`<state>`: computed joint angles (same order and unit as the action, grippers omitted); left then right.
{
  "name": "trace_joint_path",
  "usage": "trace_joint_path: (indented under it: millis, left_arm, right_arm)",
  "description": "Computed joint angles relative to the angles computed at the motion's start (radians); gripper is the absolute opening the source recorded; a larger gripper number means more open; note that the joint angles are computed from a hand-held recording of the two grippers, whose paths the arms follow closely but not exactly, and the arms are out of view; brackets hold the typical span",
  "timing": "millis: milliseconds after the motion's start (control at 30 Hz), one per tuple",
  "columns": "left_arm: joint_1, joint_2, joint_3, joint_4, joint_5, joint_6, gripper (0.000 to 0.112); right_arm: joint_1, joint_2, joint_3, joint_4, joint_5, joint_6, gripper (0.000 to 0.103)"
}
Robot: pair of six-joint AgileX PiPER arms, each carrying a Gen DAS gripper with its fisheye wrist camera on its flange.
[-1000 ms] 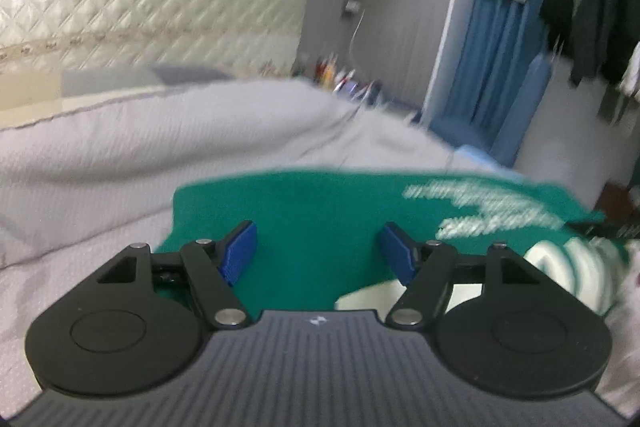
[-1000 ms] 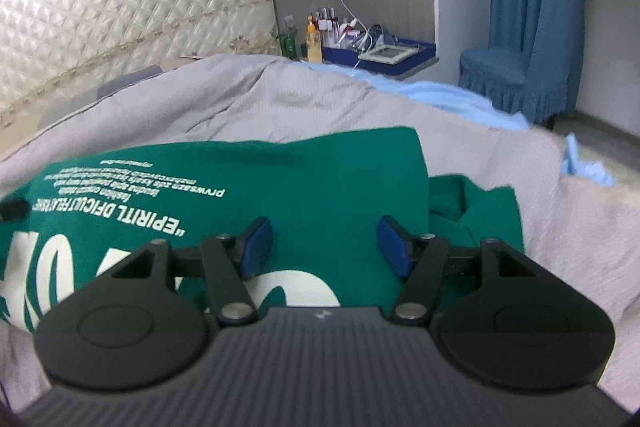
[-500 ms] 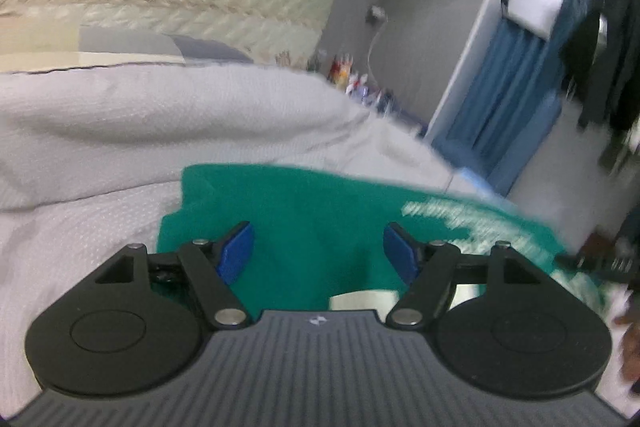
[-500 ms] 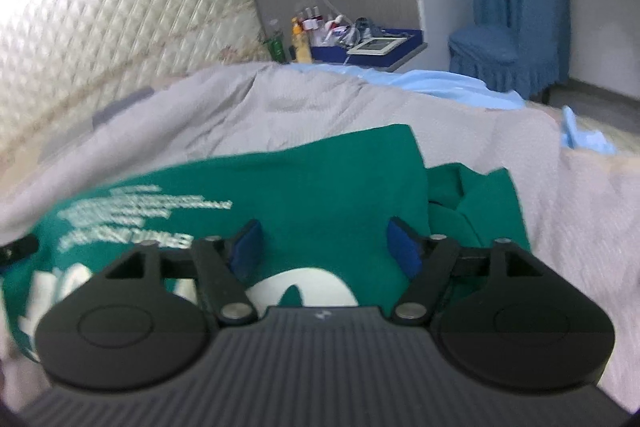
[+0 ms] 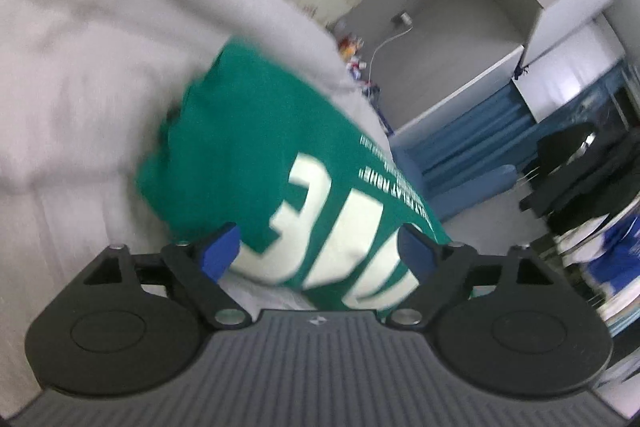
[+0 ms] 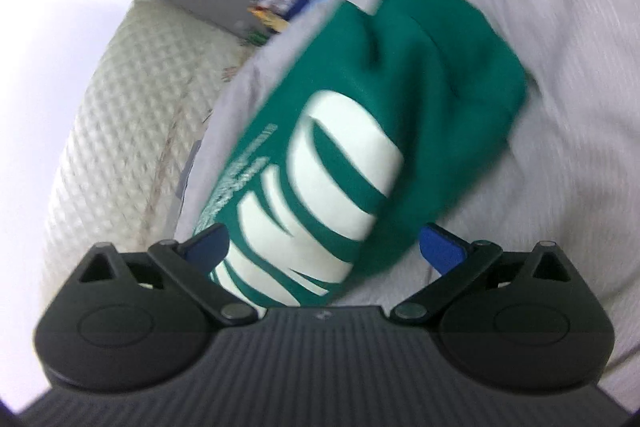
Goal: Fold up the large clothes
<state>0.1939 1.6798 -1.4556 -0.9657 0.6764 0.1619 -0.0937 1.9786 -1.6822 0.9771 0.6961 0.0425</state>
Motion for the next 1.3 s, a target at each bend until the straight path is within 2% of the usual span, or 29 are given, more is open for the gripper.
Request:
trace_joint_path:
  millis: [100,200,267,333,400,533,567,633,700,800,867,967,1033,1133,1200,1300]
  left_arm:
    - [0.021,0.048,0.011,-0.097,0.026,0.030,0.097]
    - [0.047,0.152,-0.037,-0.188,0.059,0.003,0.100]
    - [0.059,0.219,-0.068,-0.250,0.078,-0.007,0.100]
    - [0.063,0.266,-0.099,-0.289,0.062,-0.004,0.100]
    - [0.071,0.297,-0.119,-0.368,0.029,0.072,0.100]
    - [0.097,0.355,-0.159,-0.558,0.067,0.203,0.100]
    - [0.101,0.363,-0.153,-0.627,0.078,0.277,0.100]
    - [0.096,0.372,-0.164,-0.672,0.078,0.348,0.100]
    - [0.087,0.388,-0.204,-0.632,0.064,0.321,0.100]
    - [0.079,0.430,-0.277,-0.533,0.057,0.186,0.100]
    - [0.079,0.464,-0.328,-0.440,0.070,0.076,0.100]
    - [0.075,0.471,-0.334,-0.417,0.067,0.061,0.100]
    - [0.064,0.484,-0.388,-0.321,0.068,-0.007,0.100]
    - [0.044,0.495,-0.454,-0.174,0.077,-0.055,0.100]
    - [0.029,0.500,-0.483,-0.113,0.072,-0.075,0.101]
    - [0.028,0.517,-0.510,-0.129,0.077,-0.074,0.103]
  right_arm:
    - [0.001,0.070,-0.015,0.056,-0.005,0.047,0.103]
    - [0.012,0.125,-0.008,0.160,-0.078,0.042,0.103]
    - [0.024,0.160,-0.037,0.167,-0.121,0.044,0.103]
    - [0.032,0.189,-0.072,0.187,-0.141,0.037,0.103]
    - [0.031,0.189,-0.068,0.345,-0.154,-0.123,0.103]
    - [0.017,0.175,-0.033,0.664,-0.149,-0.462,0.103]
    - [0.012,0.184,-0.044,0.700,-0.132,-0.496,0.103]
    - [0.011,0.204,-0.086,0.653,-0.125,-0.474,0.103]
    - [0.026,0.218,-0.140,0.470,-0.149,-0.315,0.103]
    - [0.039,0.255,-0.228,0.172,-0.110,-0.015,0.103]
    - [0.043,0.268,-0.244,0.075,-0.082,0.134,0.103]
    - [0.045,0.251,-0.204,0.076,-0.068,0.187,0.103]
    - [0.053,0.223,-0.180,0.030,-0.078,0.212,0.103]
    - [0.071,0.222,-0.156,0.074,-0.139,0.158,0.103]
    - [0.072,0.273,-0.178,0.208,-0.143,0.056,0.103]
    - [0.066,0.355,-0.218,0.408,-0.133,-0.075,0.103]
